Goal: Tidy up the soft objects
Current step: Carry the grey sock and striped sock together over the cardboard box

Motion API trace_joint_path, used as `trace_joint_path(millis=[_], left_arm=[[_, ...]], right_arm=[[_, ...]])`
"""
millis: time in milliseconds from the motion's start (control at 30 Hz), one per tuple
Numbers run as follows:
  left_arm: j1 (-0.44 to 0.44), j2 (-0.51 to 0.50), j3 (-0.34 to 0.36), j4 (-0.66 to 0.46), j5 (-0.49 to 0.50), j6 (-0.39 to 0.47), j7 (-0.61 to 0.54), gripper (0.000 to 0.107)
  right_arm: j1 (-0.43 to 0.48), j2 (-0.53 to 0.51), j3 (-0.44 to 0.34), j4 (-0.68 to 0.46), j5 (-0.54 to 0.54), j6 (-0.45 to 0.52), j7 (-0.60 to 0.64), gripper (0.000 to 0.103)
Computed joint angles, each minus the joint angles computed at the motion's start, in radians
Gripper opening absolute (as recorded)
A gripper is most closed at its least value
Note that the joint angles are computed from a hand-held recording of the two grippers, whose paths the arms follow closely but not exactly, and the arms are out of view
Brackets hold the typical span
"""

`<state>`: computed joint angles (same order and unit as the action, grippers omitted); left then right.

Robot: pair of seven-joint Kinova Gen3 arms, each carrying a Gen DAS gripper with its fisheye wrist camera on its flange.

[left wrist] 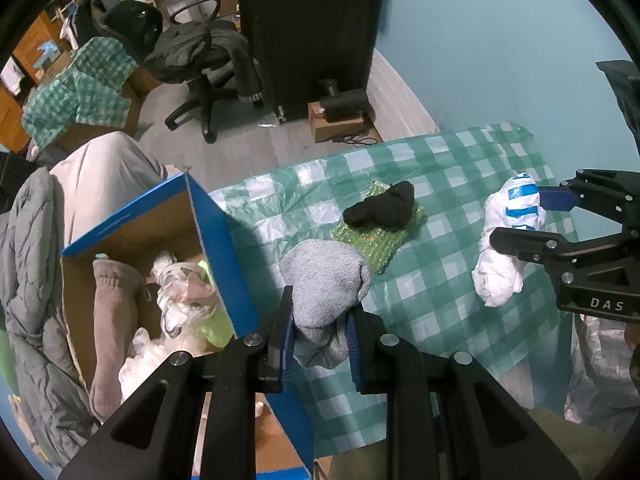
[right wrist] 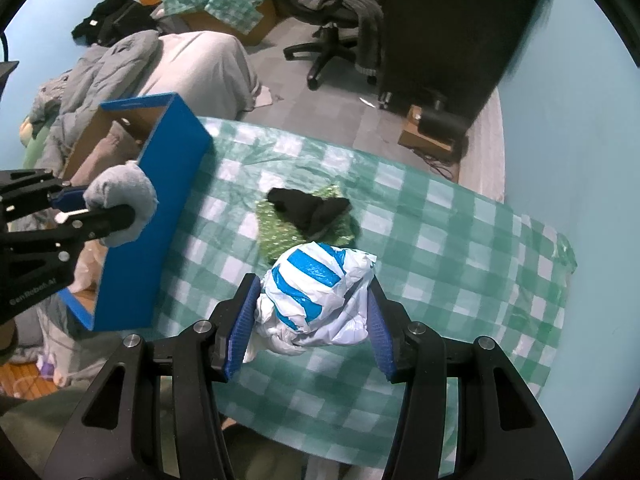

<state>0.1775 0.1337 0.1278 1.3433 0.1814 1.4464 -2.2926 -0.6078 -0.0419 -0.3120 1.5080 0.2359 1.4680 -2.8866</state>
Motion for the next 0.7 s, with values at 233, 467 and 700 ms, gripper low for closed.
trace_joint_path(millis=[233, 467, 700], left_arm=[[-0.04, -0.007, -0.023, -0.006, 0.019, 0.016, -0.005, 0.022], [-0.093, -0.006, -0.046, -0.029, 0.033, 0.025, -0.012, 0.022], [-0.148, 0.007, -0.068, -0.057, 0.036, 0.028, -0.024, 0.022]], right_arm=[[-0.018, 0.041, 0.005, -0.061, 0.015, -0.005, 0.044, 0.051], [-0.048, 0.102, 0.03, -0.143, 0.03, -0.007, 0.116, 0.051], [-0.074, 0.164, 0.064, -0.226, 0.035, -0.018, 0.19, 0.051]])
